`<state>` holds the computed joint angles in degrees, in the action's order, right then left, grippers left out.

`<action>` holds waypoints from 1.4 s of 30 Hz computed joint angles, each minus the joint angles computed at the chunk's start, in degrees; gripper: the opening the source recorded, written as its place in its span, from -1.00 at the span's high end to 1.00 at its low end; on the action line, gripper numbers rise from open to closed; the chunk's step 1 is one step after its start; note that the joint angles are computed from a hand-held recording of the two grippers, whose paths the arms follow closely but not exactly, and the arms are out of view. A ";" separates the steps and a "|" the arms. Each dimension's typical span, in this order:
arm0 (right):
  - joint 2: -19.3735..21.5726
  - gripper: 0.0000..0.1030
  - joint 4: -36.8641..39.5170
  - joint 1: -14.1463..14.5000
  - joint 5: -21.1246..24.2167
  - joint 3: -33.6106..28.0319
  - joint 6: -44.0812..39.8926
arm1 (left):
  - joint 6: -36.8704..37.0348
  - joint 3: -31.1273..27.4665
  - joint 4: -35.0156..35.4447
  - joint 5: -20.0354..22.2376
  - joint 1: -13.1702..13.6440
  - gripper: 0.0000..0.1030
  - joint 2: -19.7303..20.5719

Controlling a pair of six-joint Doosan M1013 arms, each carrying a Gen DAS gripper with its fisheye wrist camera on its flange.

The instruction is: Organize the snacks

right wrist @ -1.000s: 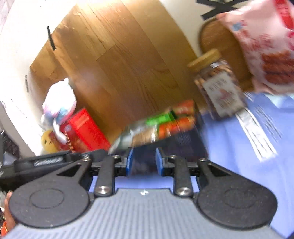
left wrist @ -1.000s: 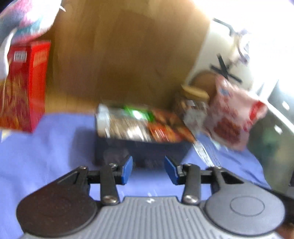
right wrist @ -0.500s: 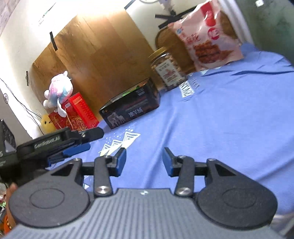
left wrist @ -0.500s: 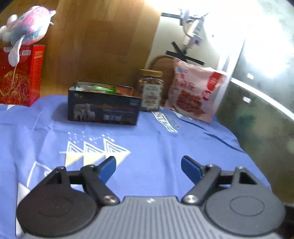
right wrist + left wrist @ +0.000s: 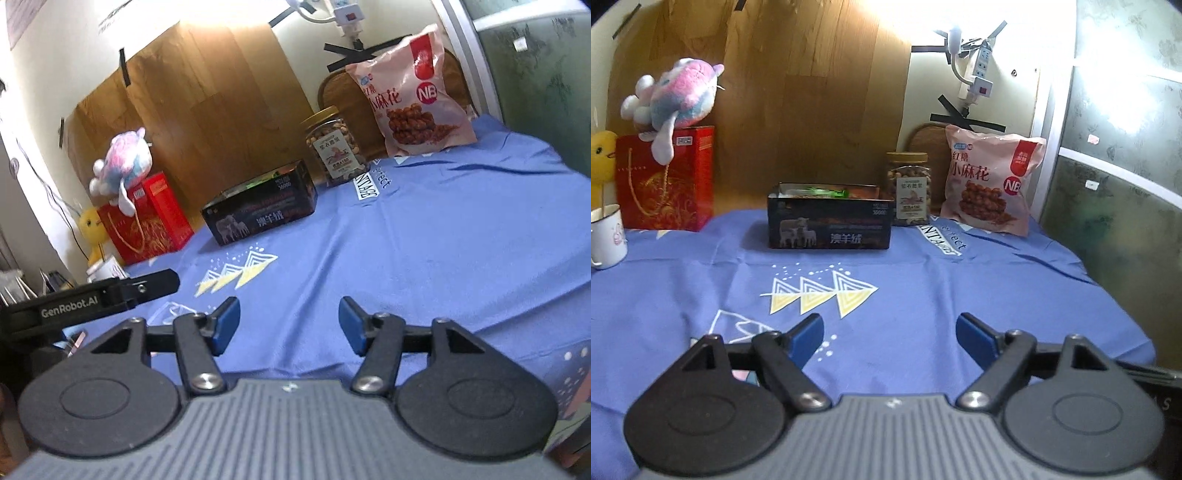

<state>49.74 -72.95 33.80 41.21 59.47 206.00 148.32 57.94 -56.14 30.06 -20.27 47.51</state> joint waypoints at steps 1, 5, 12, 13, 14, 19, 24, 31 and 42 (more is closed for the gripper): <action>0.03 -0.26 0.15 0.09 0.24 -0.05 -0.75 | 0.17 0.30 0.08 -0.18 0.01 -0.59 -0.16; 0.39 -0.33 -0.03 0.78 2.23 -0.71 -2.26 | 2.76 1.86 -0.99 -2.18 0.02 -0.72 -1.00; 0.49 -0.39 -0.44 1.67 4.01 -1.03 -3.23 | 9.18 4.84 -5.39 -4.99 0.08 -0.99 -2.69; 0.58 -0.39 -0.36 1.75 4.34 -1.23 -3.27 | 9.58 5.25 -5.19 -5.65 -0.02 -0.99 -2.92; 0.58 -0.39 -0.36 1.75 4.39 -1.24 -2.98 | 9.50 5.42 -4.65 -6.03 -0.05 -1.00 -3.00; 1.38 -0.65 0.72 2.08 6.02 -2.76 -3.50 | -0.64 4.03 4.69 -5.38 -0.21 -1.00 -2.42; 1.59 -0.88 0.99 2.37 7.35 -3.18 -2.79 | -8.46 3.61 13.76 -6.49 -0.80 -1.00 -2.31; 1.64 -1.00 -0.79 3.10 8.76 -3.12 -0.82 | -14.31 4.03 22.90 -8.25 -1.75 -1.00 -2.53; 1.98 -1.00 -2.23 3.51 9.58 -3.77 0.30 | -12.79 3.98 22.51 -9.46 -1.54 -1.00 -2.47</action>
